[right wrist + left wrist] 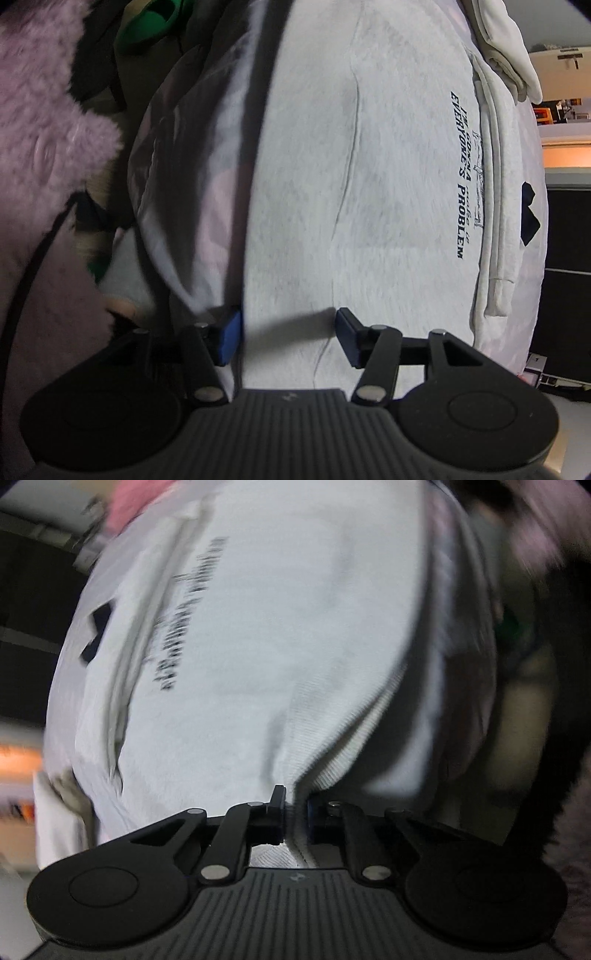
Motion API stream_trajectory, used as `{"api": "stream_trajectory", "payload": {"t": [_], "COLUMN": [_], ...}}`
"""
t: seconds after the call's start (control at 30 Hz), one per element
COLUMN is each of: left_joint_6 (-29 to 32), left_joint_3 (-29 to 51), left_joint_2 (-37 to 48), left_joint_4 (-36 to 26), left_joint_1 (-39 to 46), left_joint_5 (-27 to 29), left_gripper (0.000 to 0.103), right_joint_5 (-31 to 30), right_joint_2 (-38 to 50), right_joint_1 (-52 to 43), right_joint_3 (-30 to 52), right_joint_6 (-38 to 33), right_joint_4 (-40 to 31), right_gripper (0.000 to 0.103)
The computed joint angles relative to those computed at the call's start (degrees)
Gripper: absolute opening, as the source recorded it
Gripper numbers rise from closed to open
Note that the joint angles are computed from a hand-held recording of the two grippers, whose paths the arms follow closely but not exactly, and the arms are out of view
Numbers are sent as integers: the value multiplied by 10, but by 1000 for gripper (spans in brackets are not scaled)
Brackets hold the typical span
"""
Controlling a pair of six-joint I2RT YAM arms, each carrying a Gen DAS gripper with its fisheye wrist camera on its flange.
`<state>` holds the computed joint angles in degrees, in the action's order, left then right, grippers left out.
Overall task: Fold clothes
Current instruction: 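Grasp the sweatshirt hem with the left tool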
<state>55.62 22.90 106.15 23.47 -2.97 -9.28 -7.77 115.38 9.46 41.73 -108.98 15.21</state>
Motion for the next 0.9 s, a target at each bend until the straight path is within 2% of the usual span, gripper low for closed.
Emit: {"api": "stream_trajectory", "payload": {"t": [0.13,0.27,0.47,0.57,0.67,0.7,0.77,0.8,0.83,0.9], "left_joint_6": [-89,-154,-189,-189,-188,-188,-190,-192,-193,-195], "left_joint_3": [76,146,197,207,212,212,213,213,214,216], "left_joint_2": [-58,-64,-62,-55,-49,-47,-44,-44,-44,-46], "left_joint_4": [-147,-237,-283,-288,-287,-284,-279,-278,-277,-279], "left_joint_1": [70,108,117,115,122,125,130,132,133,137], "left_joint_5": [87,133,154,150,152,153,155,155,155,157], "left_gripper": [8,7,7,7,7,7,7,7,7,7], "right_joint_5": [-4,-3,-8,-5,-2,-2,-8,-13,-18,-33], "right_joint_2": [-3,-5,-1,2,2,-2,-9,-16,-23,-46], "right_joint_1": [-16,-22,-11,-13,-20,-20,-22,-23,-24,-29], "right_joint_3": [-2,-12,-18,-34,-45,-44,-49,-51,-55,-67], "right_joint_6": [-15,-19,-13,-27,-40,-37,-33,-31,-27,-21], "right_joint_4": [6,20,44,69,83,77,83,82,86,90], "right_gripper": [58,58,61,57,48,37,27,14,9,8]}}
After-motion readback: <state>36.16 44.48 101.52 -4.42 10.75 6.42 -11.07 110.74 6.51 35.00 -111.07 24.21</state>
